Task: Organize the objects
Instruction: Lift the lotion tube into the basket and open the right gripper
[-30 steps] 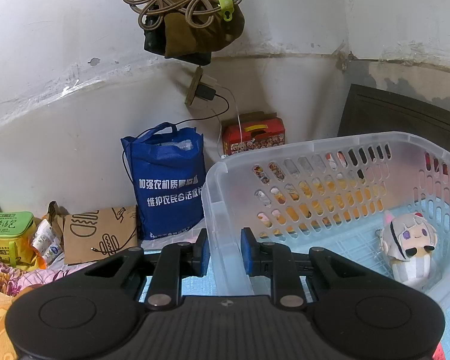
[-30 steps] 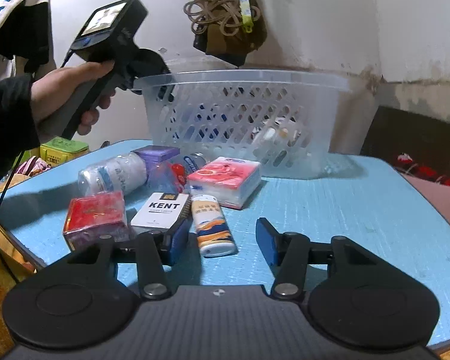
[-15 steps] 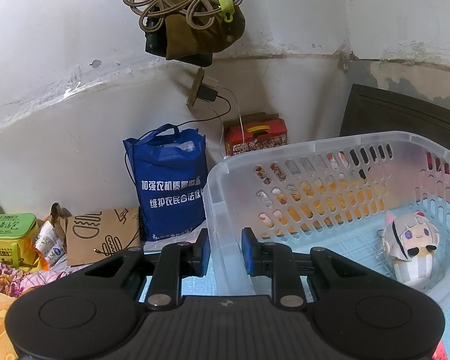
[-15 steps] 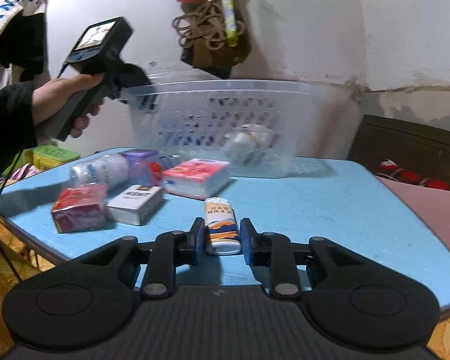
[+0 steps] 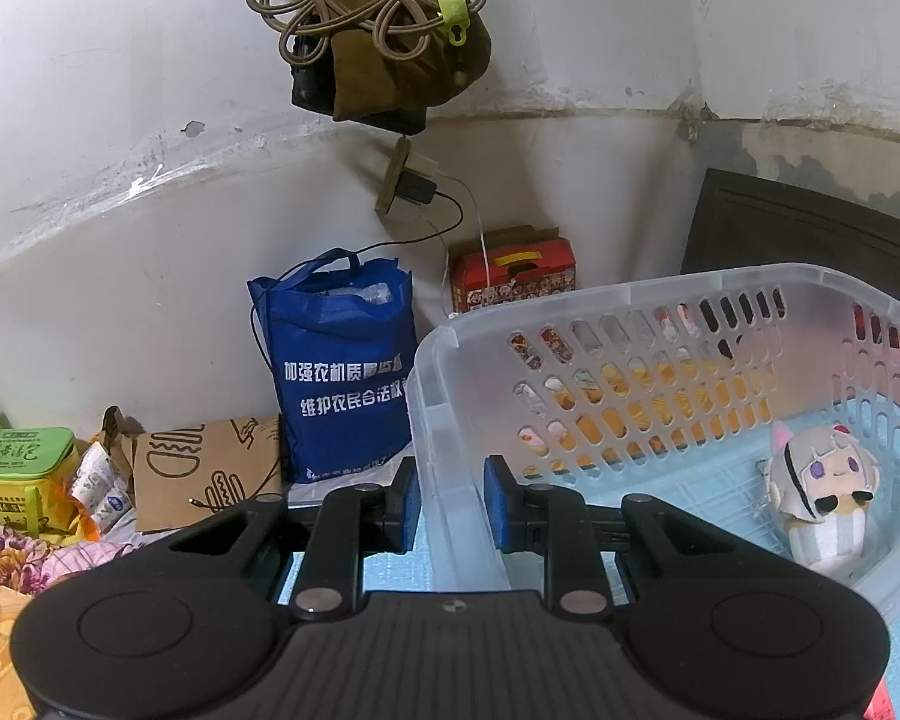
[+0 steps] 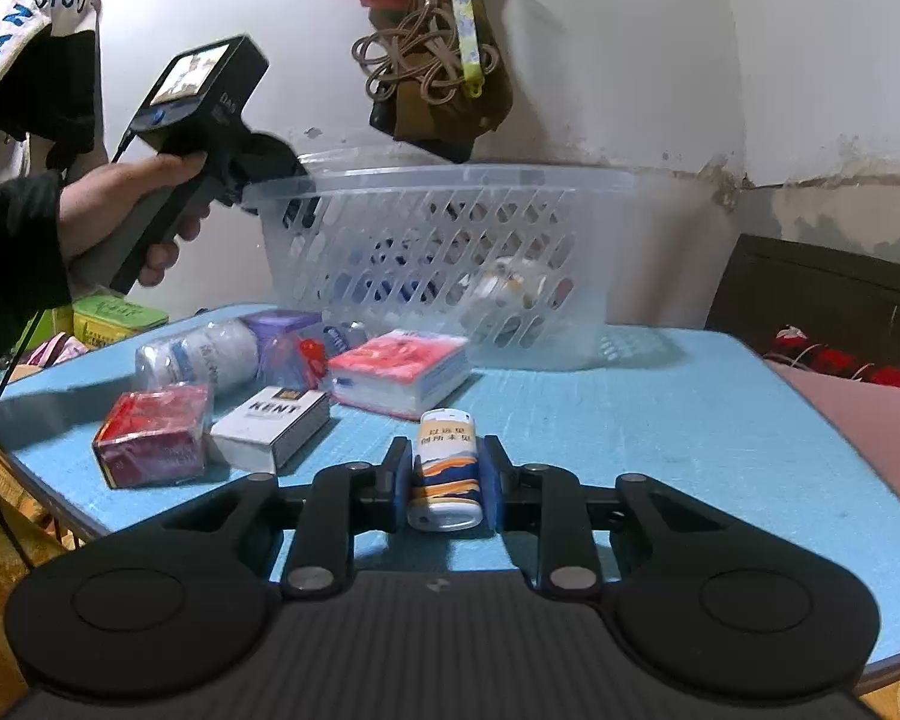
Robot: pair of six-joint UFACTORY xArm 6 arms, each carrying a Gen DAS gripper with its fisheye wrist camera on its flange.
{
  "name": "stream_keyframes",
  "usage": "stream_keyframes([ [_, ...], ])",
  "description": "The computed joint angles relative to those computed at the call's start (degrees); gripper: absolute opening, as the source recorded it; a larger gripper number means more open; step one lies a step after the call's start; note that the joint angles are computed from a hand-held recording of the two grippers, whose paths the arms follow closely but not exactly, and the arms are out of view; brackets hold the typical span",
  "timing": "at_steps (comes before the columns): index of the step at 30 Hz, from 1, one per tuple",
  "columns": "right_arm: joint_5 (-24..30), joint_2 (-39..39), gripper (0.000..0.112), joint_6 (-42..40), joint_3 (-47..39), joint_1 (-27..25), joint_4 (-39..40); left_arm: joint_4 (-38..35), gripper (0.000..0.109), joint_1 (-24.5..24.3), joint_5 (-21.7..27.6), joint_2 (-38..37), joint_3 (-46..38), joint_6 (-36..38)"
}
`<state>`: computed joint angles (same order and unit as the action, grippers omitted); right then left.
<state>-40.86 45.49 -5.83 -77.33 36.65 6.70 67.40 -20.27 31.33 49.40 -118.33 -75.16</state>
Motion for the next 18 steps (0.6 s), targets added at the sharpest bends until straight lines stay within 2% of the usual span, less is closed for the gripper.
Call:
stream_keyframes([
  [9, -2.11, -2.86, 0.027, 1.06, 2.46, -1.22, -0.17, -0.66, 0.028, -0.03, 0.01, 0.37, -0.65, 0.59],
  [12, -1.44, -2.71, 0.027, 0.8, 1.72, -1.53, -0.12, -1.16, 0.028, -0.14, 0.21, 0.63, -1.13, 1.07],
  [15, 0.1, -2.58, 0.027, 3.86, 1.07, -2.61, -2.32, -0.84, 0.028, -0.13, 0.06, 0.51, -0.93, 0.73],
  [18, -0.72, -3.46, 0.027, 3.5, 1.53, -2.8, -1.97, -0.47, 0.027, -0.14, 0.13, 0.61, -1.1, 0.43],
])
